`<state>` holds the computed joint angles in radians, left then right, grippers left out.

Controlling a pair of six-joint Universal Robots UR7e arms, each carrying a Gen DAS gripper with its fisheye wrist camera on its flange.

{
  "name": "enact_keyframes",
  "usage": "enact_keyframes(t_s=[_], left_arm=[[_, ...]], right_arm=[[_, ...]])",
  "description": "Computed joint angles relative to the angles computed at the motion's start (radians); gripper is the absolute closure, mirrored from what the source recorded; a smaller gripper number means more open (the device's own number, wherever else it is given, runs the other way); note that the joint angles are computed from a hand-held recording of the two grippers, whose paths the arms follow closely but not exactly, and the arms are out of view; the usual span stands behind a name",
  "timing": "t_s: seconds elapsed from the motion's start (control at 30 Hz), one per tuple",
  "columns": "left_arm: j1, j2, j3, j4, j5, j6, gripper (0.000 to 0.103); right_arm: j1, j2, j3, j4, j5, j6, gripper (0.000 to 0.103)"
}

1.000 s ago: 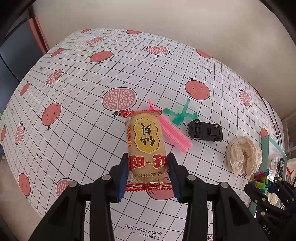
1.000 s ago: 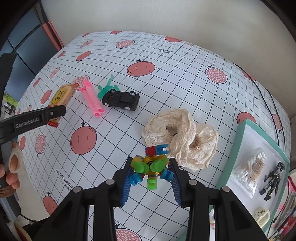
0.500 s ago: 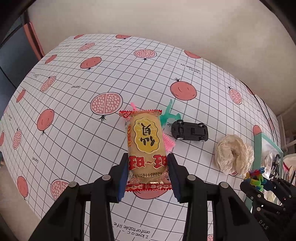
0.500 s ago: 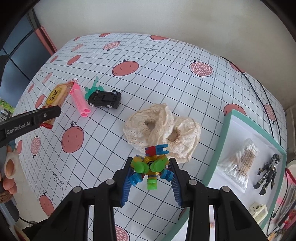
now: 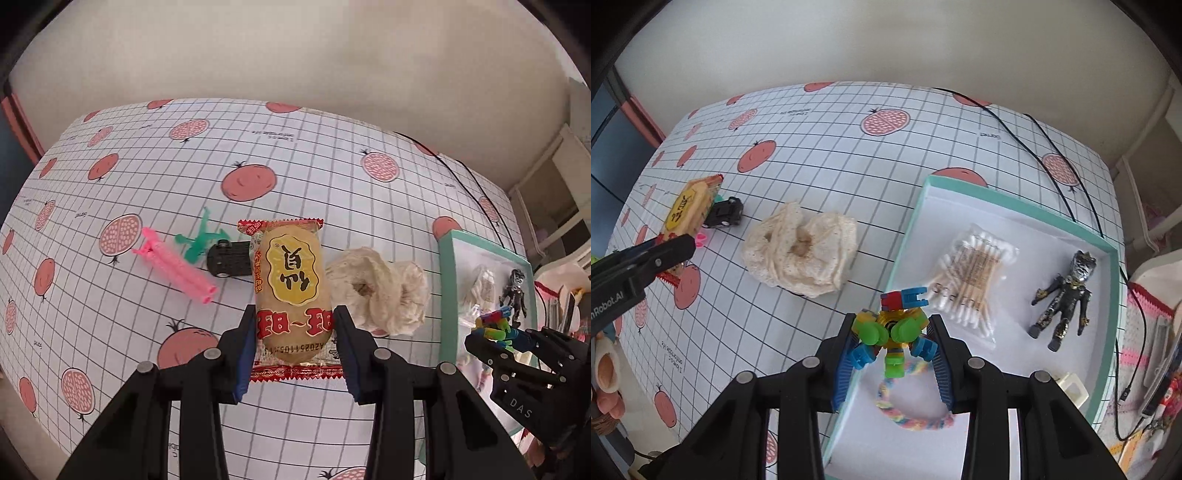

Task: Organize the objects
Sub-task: 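Carry the blocks with the right tool while the left tool carries the packet to the tray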

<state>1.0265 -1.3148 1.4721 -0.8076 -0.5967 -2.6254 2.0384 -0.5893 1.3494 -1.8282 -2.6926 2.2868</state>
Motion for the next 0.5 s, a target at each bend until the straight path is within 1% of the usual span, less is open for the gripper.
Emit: enact_keyframes(t_s=[0.23, 0.5], left_arm=[[0.029, 0.074, -0.073, -0.087, 0.067, 0.161, 0.061], [0.063, 0.150, -0.124, -0.262, 0.121, 0.398, 0.061]], right_arm=[[0.027, -0.028, 0.075, 0.054, 0.021, 0.172, 0.063], [0.048, -0.043, 0.144, 0.051, 0.050, 0.285, 0.063]])
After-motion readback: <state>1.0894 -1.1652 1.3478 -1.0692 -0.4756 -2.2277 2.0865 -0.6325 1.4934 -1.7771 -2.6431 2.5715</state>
